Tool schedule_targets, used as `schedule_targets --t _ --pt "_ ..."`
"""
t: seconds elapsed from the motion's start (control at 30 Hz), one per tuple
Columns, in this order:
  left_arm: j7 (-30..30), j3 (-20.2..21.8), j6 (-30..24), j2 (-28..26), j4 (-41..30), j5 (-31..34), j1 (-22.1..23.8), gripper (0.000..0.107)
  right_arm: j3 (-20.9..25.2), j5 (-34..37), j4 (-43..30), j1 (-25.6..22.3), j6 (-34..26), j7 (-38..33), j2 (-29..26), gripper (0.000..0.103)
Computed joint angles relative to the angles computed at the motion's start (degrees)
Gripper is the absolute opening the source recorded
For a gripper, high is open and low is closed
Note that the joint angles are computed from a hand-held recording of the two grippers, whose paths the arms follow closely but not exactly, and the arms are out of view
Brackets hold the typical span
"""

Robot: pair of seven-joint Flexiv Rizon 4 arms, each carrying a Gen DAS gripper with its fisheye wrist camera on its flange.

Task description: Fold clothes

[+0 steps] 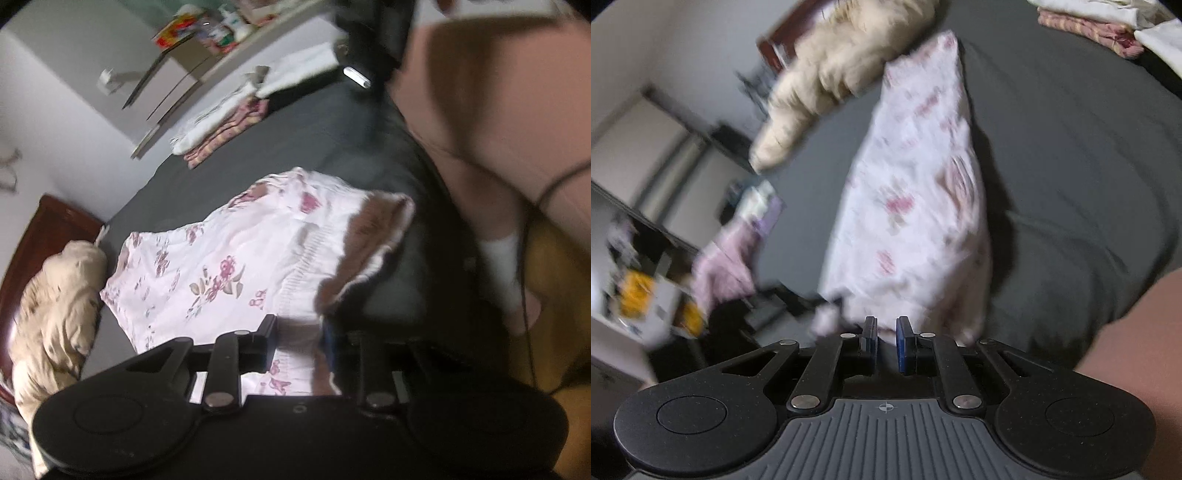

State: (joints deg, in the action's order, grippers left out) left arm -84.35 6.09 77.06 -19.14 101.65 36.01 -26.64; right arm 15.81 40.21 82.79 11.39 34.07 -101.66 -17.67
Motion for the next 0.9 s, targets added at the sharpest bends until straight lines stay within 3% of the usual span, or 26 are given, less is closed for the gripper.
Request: schedule_targets --t 0.1,0.23,0.37,0.67,0.7,0.73,0.77,0.8,0.9 --pt "0.1 -0.2 -0.1 0.4 0.2 -0.5 0.2 0.026 -0.2 -4.7 0.0 1.8 -1.2 -0.4 -0.3 0.010" --pt "1.6 -0.9 -0.8 0.7 0.8 -0.2 0.1 0.026 0.6 -3.2 -1.3 1.5 -3.1 -2.3 -1.2 0.010" --pt "0.9 -0.9 -0.8 0.7 1.5 -0.1 0.0 0.026 0.1 -6.3 0.7 3.2 1.4 -3.0 -0.4 0.010" --pt "-1.5 -0.6 -0.3 0.5 1.7 0.2 -0.2 0.026 0.9 -3.1 0.0 1.8 0.7 -5.8 -1.1 0.011" --pt "-1.4 -0.8 -0.1 0.6 1.9 -0.2 0.0 0.026 1.0 -2.9 -0.2 1.6 0.5 -6.2 -1.1 0.022" --pt "-1.2 -0.9 0.0 0.7 2.0 -0.5 0.1 0.026 1.0 -2.6 -0.3 1.5 0.1 -6.6 -1.1 0.065" --pt "-0.9 -1.0 0.1 0.7 2.1 -0.8 0.3 0.026 1.0 -2.3 -0.3 1.3 -0.2 -6.4 -0.9 0.087" --pt "-0.5 -1.2 0.1 0.8 2.2 -1.2 0.6 0.026 1.1 -1.6 -0.1 1.2 0.1 -6.2 -0.6 0.103" --pt "0.5 -1.5 0.4 0.9 2.5 -1.9 0.9 0.026 1.3 -0.1 0.1 1.0 0.9 -8.2 -0.2 0.103"
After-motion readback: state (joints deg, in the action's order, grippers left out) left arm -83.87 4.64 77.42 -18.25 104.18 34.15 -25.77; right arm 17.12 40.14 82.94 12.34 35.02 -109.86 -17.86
